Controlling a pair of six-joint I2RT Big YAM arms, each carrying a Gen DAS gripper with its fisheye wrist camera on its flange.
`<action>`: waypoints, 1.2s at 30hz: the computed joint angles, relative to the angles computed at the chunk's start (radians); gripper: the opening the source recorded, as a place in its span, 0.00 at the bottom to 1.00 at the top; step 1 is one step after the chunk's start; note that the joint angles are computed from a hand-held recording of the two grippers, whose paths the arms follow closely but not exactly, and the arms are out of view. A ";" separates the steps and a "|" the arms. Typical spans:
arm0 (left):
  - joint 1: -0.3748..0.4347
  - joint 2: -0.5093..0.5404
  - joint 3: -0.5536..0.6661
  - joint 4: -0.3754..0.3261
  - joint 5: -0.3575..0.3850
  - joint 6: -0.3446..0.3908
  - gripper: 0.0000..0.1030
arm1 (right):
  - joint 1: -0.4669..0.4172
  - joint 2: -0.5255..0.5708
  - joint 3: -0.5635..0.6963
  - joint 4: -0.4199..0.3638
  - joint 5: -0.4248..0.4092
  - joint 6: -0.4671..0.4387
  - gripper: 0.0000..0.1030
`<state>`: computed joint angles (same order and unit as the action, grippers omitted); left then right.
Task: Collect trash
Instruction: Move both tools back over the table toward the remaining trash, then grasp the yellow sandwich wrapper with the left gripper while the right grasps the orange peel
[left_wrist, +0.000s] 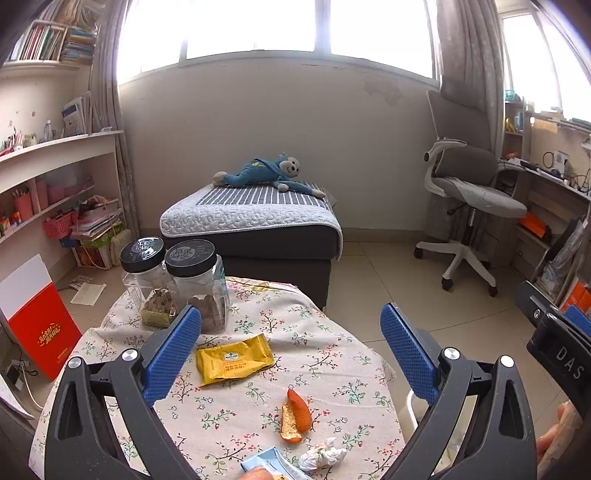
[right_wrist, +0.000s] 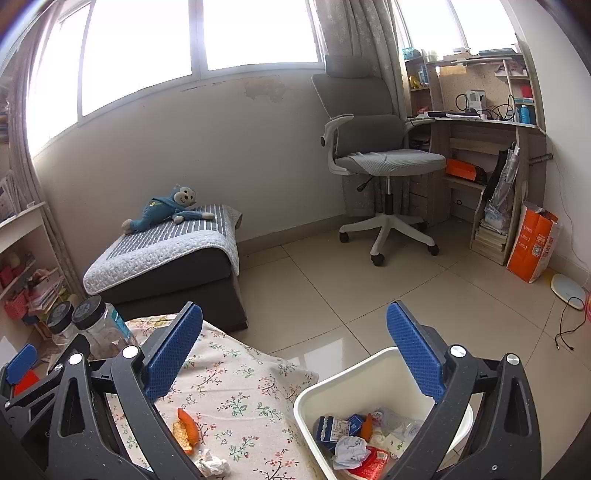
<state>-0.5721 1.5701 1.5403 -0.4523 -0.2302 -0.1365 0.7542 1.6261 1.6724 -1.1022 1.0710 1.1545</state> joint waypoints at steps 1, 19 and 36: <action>0.008 -0.001 -0.001 -0.002 0.000 -0.004 0.92 | 0.002 0.009 0.010 0.007 -0.002 -0.012 0.93; 0.140 -0.007 -0.024 -0.022 0.000 -0.037 0.92 | 0.013 0.181 0.214 0.060 -0.078 -0.169 0.93; 0.309 0.066 0.014 -0.107 0.036 -0.100 0.92 | -0.015 0.521 0.646 -0.116 -0.367 -0.282 0.93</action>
<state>-0.2634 1.6363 1.5547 -0.5591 -0.1943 -0.2362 0.7390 2.1467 2.3185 -1.2183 0.7035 0.8727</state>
